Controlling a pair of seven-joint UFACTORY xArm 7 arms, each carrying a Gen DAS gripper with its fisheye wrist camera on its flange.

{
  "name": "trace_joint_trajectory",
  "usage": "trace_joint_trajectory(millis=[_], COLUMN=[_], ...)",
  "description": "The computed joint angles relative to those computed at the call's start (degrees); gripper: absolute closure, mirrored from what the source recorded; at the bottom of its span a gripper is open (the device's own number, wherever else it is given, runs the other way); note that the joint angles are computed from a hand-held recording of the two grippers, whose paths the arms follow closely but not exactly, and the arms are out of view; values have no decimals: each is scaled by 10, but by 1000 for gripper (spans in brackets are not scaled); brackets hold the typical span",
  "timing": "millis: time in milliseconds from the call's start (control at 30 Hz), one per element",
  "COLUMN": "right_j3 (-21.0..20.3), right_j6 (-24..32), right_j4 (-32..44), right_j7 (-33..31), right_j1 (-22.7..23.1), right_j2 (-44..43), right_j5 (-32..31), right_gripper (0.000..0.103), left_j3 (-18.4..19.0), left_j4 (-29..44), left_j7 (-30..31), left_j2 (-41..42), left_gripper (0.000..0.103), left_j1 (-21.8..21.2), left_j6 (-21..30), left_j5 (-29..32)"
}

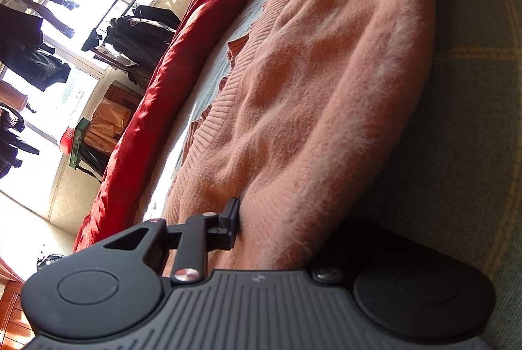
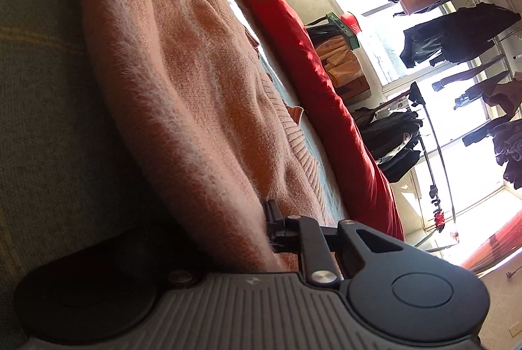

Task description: Fold clothes

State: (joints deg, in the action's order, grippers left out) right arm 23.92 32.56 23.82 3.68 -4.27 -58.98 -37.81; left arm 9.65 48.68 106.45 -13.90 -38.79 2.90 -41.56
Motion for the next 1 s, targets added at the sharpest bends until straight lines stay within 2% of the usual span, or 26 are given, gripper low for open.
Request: trace_joint_trajectory(millis=[300, 467, 600, 733, 1000], right_j3=[-9, -12, -25, -38, -45], right_j6=[15, 16, 33, 45, 98], right_j4=[20, 21, 34, 44, 82], right_j7=[-11, -11, -33, -52, -86], right_j1=[2, 5, 18, 32, 53], right_j2=[26, 24, 30, 27, 5], right_j5=[12, 10, 22, 37, 74], right_gripper=[85, 87, 89, 91, 92], left_j3=[9, 53, 75, 113, 89], left_j4=[2, 1, 0, 0, -15], left_j7=[38, 93, 95, 104, 19], left_j2=[6, 0, -13, -32, -76], left_gripper=[86, 88, 93, 95, 96], left_j1=[-17, -76, -100, -141, -108], left_j6=[-12, -39, -40, -44, -23], left_j5=[-25, -76, -76, -76, 13])
